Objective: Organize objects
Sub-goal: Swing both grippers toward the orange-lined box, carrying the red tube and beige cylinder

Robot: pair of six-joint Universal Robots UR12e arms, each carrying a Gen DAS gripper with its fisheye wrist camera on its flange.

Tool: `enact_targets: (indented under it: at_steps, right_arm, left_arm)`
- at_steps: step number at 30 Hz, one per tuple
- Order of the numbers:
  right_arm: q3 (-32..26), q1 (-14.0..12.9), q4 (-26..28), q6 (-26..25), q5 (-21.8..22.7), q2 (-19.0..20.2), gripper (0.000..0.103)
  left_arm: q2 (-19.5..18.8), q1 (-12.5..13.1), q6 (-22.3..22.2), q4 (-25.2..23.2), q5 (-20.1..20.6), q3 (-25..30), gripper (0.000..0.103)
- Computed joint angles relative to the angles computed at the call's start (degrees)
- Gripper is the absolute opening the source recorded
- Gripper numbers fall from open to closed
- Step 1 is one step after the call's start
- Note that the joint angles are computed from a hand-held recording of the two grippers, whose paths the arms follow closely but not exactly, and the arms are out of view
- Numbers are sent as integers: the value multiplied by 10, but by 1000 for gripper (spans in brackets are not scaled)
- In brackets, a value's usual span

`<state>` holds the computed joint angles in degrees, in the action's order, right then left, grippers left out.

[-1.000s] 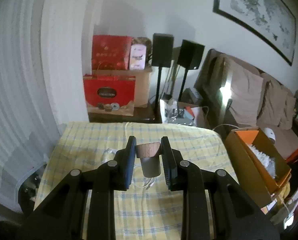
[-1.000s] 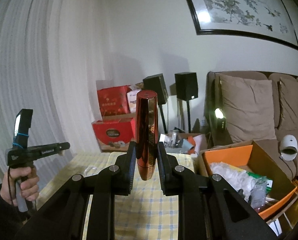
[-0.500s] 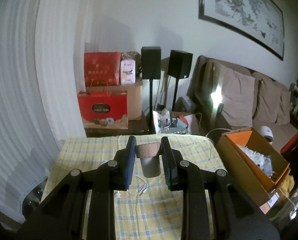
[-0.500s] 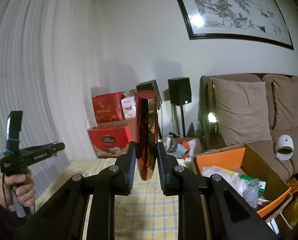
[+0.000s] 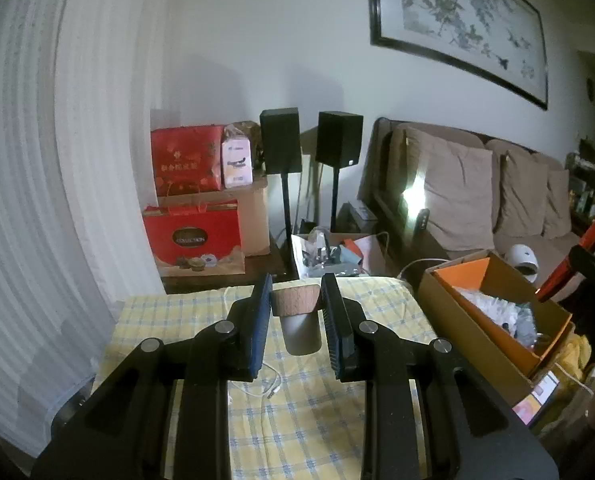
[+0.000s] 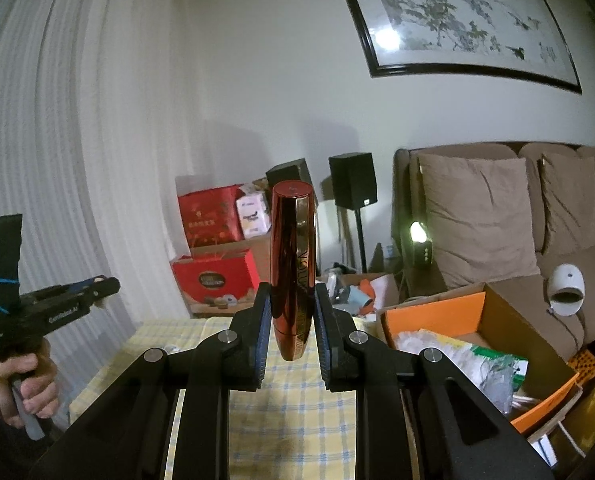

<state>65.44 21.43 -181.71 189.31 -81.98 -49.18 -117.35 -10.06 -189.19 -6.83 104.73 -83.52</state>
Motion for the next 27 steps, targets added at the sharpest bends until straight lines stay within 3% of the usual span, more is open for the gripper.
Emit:
enact_targets:
  at_steps: [14,27]
  right_arm:
    - [10,-4,-11,10,-6,-6,19]
    - [6,-5,4,5,-25,-5,19]
  left_arm:
    - [-1,1,-11,-20,-8,3,23]
    - [-19,-9,-4,-43,-46,29,23]
